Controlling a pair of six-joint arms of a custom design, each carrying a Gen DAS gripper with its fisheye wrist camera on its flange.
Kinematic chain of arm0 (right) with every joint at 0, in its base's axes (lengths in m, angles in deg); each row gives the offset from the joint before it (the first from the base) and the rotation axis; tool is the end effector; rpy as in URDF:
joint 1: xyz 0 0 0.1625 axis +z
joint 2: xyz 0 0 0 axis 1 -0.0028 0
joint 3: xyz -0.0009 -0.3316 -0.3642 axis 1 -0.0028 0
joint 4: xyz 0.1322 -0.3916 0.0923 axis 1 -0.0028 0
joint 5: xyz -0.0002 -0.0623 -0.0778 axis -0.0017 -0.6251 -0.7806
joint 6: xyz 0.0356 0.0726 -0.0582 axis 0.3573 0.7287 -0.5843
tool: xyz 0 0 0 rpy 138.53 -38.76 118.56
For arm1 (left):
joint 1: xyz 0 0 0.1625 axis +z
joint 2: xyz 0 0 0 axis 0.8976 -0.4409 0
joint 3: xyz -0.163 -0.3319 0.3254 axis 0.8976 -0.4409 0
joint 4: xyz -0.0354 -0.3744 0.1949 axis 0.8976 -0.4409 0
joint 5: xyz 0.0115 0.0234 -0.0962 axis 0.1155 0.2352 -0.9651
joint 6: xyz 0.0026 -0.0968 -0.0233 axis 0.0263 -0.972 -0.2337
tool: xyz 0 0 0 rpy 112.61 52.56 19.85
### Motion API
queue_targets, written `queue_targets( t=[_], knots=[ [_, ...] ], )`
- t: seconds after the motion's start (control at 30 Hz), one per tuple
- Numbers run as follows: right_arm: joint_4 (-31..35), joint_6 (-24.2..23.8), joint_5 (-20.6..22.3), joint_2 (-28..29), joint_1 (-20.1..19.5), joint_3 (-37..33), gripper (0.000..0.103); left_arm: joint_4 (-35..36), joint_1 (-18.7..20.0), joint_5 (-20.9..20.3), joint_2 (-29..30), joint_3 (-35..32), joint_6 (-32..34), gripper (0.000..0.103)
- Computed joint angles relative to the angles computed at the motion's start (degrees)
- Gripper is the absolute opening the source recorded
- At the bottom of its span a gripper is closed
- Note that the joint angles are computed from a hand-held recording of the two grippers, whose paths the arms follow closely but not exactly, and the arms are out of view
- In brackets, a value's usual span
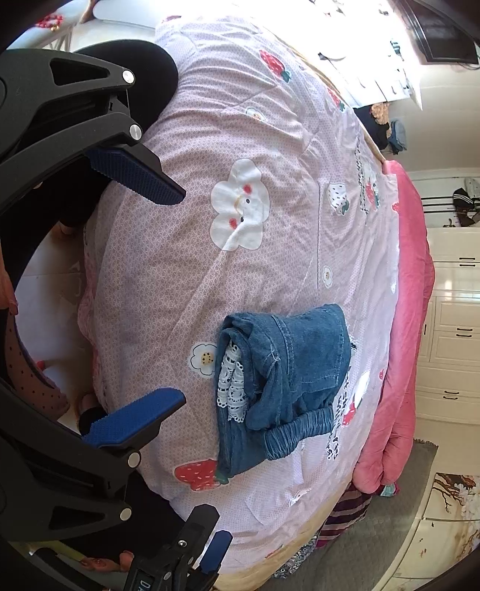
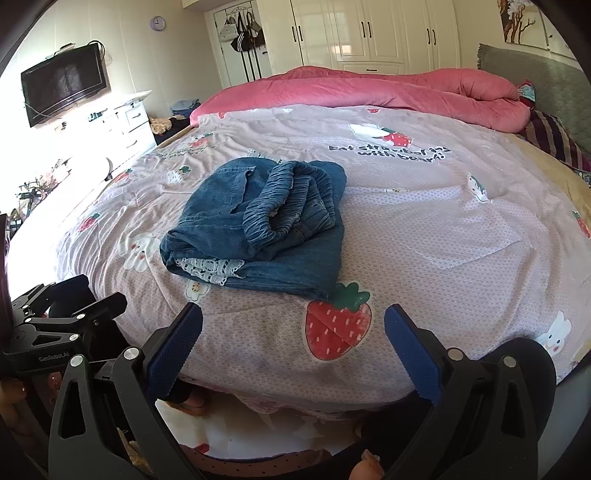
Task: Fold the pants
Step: 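Withdraw both grippers from the folded pants and hold them still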
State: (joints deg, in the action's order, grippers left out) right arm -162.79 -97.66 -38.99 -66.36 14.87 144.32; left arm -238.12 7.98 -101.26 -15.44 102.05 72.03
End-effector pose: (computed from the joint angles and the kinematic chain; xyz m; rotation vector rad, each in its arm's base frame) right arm 0.2954 -0.7225 -0.0670 0.9201 -2.4951 0.7301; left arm 0.0144 -0.6346 0.2647 0.0936 2.1580 -0.9732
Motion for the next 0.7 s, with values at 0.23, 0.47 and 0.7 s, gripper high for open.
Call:
queue_targets(
  t=[0.23,0.47,0.7],
  knots=[
    [-0.3,0.5,-0.8,0.1,0.1,0.0,0.099,-0.4,-0.2,0.8,0.5,-0.3,1.0,0.093],
    [-1.0,0.6,-1.4,0.0,0.2,0.2,0.099,-0.8,-0.5,1.4,0.6,-0.2,1.4,0.093],
    [-1.2,1.0,-3.0,0.3,0.2,-0.3,0.099,0.5,-0.5,1.4,0.6,-0.4,0.9,0.093]
  ],
)
